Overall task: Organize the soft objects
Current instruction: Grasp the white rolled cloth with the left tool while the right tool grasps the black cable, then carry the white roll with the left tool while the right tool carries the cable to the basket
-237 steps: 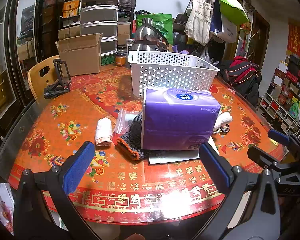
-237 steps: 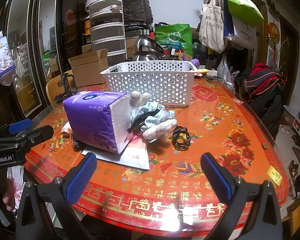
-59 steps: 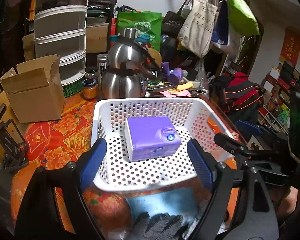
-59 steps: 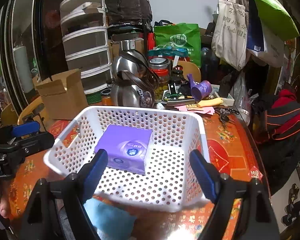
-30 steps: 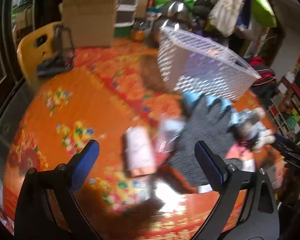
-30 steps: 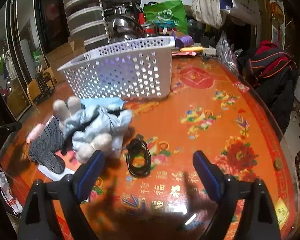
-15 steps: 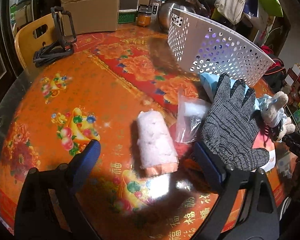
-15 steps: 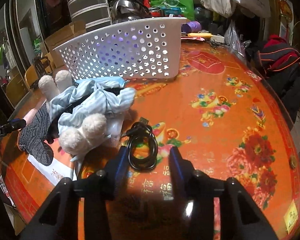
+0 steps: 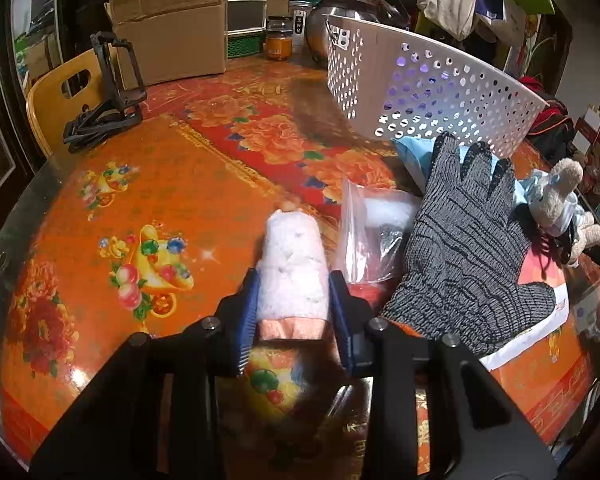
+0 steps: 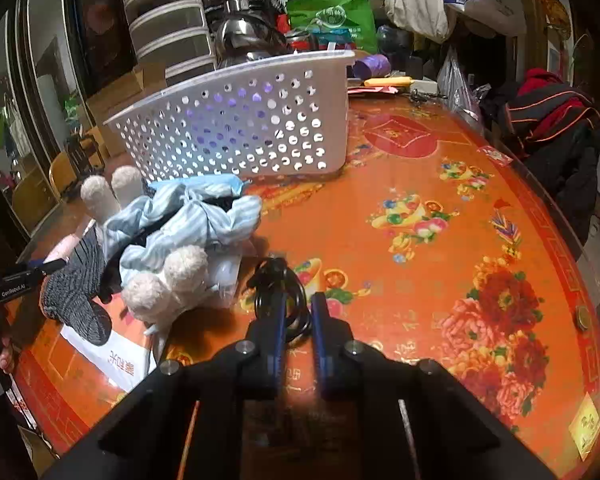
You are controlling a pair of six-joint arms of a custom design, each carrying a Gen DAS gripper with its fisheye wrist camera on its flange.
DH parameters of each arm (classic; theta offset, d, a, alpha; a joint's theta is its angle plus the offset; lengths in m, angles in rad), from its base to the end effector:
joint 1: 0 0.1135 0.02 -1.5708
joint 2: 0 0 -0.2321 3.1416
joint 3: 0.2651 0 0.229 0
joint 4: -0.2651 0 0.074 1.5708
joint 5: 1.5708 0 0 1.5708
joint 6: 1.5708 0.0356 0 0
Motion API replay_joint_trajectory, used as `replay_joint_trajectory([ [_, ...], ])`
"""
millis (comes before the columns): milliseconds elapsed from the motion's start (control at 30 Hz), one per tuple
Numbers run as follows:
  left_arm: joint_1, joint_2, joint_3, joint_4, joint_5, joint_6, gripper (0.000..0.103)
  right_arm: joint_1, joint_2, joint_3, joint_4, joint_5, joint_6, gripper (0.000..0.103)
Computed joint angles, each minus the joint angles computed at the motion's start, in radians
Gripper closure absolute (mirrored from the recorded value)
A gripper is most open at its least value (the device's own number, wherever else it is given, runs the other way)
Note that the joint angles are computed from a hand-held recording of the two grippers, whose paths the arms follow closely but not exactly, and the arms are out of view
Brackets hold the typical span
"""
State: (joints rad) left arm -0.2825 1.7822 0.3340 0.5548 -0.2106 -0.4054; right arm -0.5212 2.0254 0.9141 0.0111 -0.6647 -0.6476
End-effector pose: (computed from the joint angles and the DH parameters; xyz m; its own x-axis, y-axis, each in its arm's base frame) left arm 0.2167 -0.0552 0.0436 -0.7456 -0.1852 -0.6402 -0.1602 0.9823 -0.0975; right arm 0.2884 -0.1403 0.0596 -0.7066 -0.1419 -0.6933 -0.3472 0.9232 0.1649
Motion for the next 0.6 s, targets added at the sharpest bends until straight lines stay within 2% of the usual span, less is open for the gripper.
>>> replay_joint_trajectory([
  [300, 0.04, -0.003, -0.024, 0.047, 0.055, 0.006, 0.072, -0.035, -0.001, 0.004, 0.001, -0.077, 0.012, 0.094],
  [600, 0.029, -0.031, -0.071, 0.104, 0.04, 0.001, 0.072, -0.068, -0.029, -0.035, 0.042, -0.128, 0.009, 0.095],
])
